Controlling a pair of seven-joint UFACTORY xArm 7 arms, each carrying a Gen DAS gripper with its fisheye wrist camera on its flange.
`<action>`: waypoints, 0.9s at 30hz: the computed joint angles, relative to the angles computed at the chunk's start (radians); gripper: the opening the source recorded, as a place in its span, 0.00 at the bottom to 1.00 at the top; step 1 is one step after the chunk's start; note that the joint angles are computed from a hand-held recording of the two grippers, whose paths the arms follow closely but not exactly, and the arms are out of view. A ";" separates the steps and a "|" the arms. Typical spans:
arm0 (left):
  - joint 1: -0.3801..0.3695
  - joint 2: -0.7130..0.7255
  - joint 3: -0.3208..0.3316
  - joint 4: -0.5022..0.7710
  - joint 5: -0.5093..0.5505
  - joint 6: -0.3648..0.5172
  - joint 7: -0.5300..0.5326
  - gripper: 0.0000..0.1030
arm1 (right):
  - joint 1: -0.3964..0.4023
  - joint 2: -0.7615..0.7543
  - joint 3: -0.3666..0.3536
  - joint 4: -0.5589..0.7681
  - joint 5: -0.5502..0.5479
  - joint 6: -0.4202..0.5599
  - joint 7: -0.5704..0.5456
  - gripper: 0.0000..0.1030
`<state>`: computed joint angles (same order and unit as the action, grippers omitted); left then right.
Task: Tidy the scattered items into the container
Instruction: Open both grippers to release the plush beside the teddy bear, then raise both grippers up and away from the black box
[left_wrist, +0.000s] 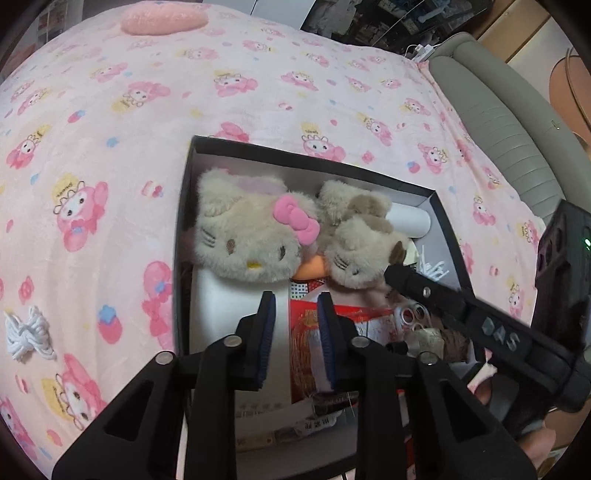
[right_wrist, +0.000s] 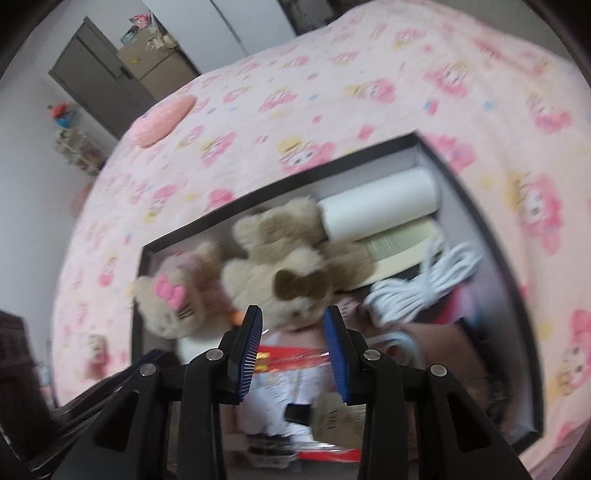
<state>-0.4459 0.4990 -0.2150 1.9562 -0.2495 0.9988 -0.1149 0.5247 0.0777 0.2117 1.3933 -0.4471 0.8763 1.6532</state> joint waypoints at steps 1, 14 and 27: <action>-0.008 0.022 0.005 0.028 0.010 0.007 -0.011 0.20 | -0.004 -0.005 -0.001 -0.017 0.010 -0.033 -0.003 0.30; 0.008 0.158 -0.022 0.183 -0.071 0.040 -0.034 0.18 | 0.018 0.132 -0.034 0.096 0.090 0.016 -0.103 0.31; 0.027 -0.257 -0.024 -0.264 -0.076 -0.226 0.124 0.39 | 0.171 0.110 -0.003 0.287 -0.122 0.337 0.003 0.34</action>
<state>-0.4192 0.2425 -0.2389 1.6919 -0.3258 0.7729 0.0093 0.6959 0.1875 0.2084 1.6799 -0.5693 1.2133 1.6566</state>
